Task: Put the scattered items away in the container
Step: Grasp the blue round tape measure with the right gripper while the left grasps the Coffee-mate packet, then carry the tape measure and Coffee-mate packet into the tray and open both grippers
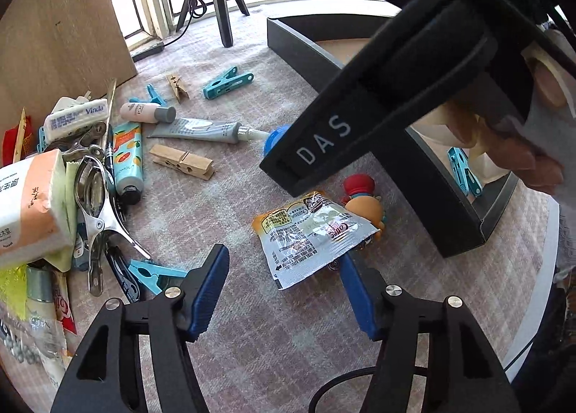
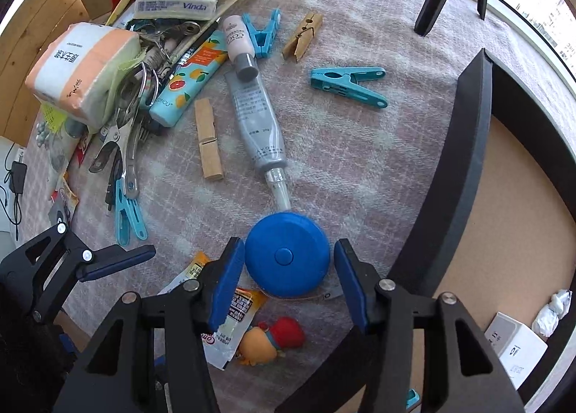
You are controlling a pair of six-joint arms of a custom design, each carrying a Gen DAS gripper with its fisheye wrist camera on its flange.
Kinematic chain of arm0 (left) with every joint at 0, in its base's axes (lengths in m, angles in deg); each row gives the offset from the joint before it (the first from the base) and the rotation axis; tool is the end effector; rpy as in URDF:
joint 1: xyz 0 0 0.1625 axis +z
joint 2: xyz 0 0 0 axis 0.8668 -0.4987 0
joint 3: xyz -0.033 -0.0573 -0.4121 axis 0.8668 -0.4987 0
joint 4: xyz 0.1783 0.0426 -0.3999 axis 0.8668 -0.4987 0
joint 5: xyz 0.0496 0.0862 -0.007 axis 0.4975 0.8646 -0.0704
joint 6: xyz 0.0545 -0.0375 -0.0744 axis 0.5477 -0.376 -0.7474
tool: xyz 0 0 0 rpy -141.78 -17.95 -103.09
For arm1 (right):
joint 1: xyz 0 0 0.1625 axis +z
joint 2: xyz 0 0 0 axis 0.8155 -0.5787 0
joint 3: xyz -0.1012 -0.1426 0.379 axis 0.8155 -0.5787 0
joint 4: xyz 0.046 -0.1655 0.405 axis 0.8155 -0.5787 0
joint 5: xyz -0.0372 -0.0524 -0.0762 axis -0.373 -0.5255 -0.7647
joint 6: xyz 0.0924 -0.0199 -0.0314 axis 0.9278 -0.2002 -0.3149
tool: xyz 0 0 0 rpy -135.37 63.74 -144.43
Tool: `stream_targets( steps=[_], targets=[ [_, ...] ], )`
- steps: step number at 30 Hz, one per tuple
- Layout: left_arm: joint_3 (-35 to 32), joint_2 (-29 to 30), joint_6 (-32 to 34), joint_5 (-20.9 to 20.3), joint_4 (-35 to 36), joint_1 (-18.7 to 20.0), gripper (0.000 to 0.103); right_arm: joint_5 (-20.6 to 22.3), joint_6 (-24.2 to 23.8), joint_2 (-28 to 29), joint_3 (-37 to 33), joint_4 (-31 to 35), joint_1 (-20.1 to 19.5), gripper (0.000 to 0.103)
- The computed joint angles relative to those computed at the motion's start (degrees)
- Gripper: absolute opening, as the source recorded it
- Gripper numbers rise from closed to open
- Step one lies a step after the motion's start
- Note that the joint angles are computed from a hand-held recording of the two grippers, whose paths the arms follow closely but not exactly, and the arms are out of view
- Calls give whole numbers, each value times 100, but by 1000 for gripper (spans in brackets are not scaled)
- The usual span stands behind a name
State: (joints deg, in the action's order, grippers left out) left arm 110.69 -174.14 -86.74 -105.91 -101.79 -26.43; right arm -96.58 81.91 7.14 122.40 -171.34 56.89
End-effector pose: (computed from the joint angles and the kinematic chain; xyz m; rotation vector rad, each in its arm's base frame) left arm -0.1961 -0.3551 0.1869 0.9030 2.4032 -0.2638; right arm 0.2720 -0.4854 0.0816 0.3272 -2.4816 0.0433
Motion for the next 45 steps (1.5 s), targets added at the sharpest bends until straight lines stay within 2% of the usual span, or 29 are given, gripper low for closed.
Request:
stream_targets(
  steps=[5, 10, 11, 14, 16, 17, 20, 33, 36, 37, 41, 45],
  targets=[
    [-47, 70, 158, -51, -103, -38, 52, 36, 104, -5, -70, 132, -23, 49],
    [-80, 140, 277, -217, -253, -49, 31, 76, 169, 15, -198, 275, -63, 49],
    [-106, 171, 296, -244, -266, -10, 23, 88, 171, 18, -245, 299, -89, 49],
    [-123, 202, 358, -179, -333, 51, 15, 105, 200, 34, -295, 323, -99, 49],
    [-117, 200, 31, -7, -290, 13, 10, 129, 216, 33, -323, 332, -113, 49],
    [-131, 178, 24, -26, -280, 37, 3, 149, 232, 27, -335, 338, -124, 48],
    [-164, 66, 6, -178, -263, 131, 3, 180, 295, 0, -366, 363, -147, 48],
    [-207, -358, -407, -58, 40, 17, 2, 435, 394, -508, -333, 60, -167, 48],
    [-364, -199, -399, -130, -148, 22, 2, 411, 406, -772, -259, -19, -154, 48],
    [-411, -129, -389, -163, -229, 13, 2, 383, 522, -940, 14, -184, -58, 48],
    [-690, 441, -237, -245, -674, 31, 2, 47, 781, -1396, 428, -459, 105, 48],
    [-918, 1024, -114, -431, -1107, 34, 2, -264, 756, -1695, 575, -703, -73, 48]
  ],
)
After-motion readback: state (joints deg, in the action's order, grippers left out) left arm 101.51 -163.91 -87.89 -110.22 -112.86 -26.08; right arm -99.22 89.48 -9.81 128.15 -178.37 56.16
